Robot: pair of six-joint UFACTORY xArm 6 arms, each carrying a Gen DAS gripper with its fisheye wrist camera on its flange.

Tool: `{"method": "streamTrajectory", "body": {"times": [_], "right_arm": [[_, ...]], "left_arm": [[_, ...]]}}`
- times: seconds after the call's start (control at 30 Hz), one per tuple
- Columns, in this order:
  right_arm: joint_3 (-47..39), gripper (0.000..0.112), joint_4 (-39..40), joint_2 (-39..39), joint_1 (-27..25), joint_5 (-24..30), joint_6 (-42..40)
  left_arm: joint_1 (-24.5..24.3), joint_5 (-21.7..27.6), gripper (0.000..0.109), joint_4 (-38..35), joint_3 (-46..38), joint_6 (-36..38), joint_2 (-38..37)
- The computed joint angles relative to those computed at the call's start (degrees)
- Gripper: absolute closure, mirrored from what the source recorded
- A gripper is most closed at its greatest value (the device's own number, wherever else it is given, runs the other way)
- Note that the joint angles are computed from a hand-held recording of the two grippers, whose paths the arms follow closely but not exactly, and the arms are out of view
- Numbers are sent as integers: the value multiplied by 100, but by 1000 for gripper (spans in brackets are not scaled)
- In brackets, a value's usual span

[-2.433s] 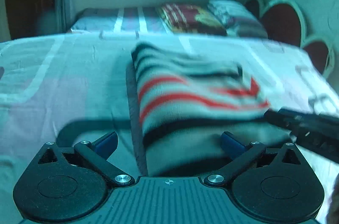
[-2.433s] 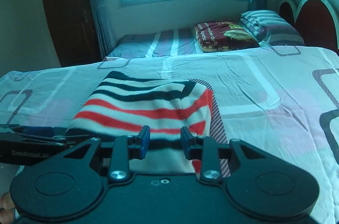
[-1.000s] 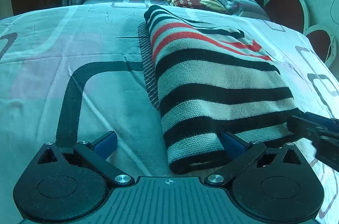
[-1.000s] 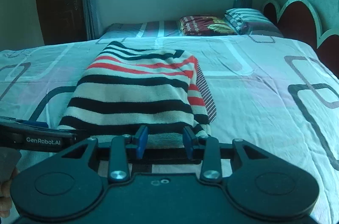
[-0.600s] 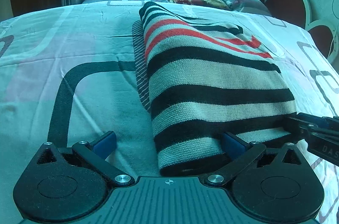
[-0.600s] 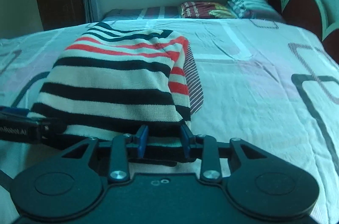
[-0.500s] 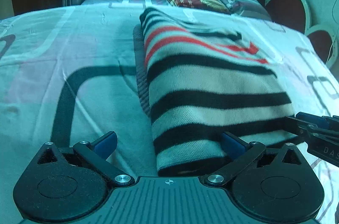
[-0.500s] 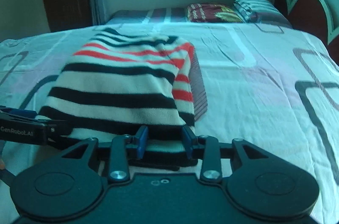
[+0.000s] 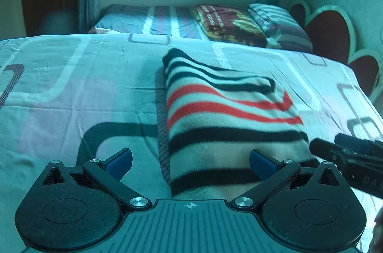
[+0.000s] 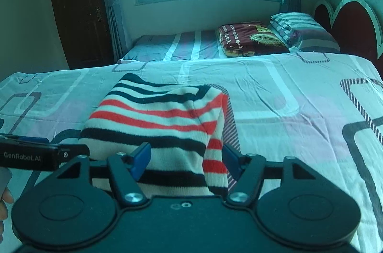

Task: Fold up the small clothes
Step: 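Close both tools on the end of the striped sweater bundle, then lift the bundle end with both tools and fold it over the rest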

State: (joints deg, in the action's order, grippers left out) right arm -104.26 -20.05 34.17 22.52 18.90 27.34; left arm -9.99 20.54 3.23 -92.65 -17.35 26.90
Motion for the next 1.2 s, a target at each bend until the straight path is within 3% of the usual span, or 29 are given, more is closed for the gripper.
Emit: {"method": "streamTrajectory", "body": {"times": [0.2,0.33,0.4,0.5,0.6,0.7,0.77,0.9,1.1,1.2], "right_arm": [[-839,49,132,495,7,277,-364],[-1884,50,953,1155,-59,791,-901],[-2009,50,1043,1278,-85,789,-951],[-2210,54,973,1474,-78,959,-1120],[-2454,58,1419,1686,-112,1315,-1373],[-2138,47,1682,1553,-174,1019,-1355],[-2217,34,1688,1611,-214,1043,-1349],[-2533,34,2779,1840,-313,1284,-1940],[-3027,41,4187,2215,-412,1584,-2473],[-3381,42,4460,2473,-435,1646,-2560]], "left_arm": [[3,256,6,230,-734,-108,493],[16,566,6,390,-1377,-193,932],[29,598,6,338,-1520,-170,1075],[34,538,6,61,-1559,-4,1168],[35,575,6,-221,-1631,180,1227],[69,618,6,-544,-1700,386,1260],[91,650,6,-834,-1736,568,1296],[141,747,6,-1475,-1835,891,1401],[260,1202,6,-3022,-2231,1526,1741],[223,1183,6,-3124,-2258,1648,1783]]}}
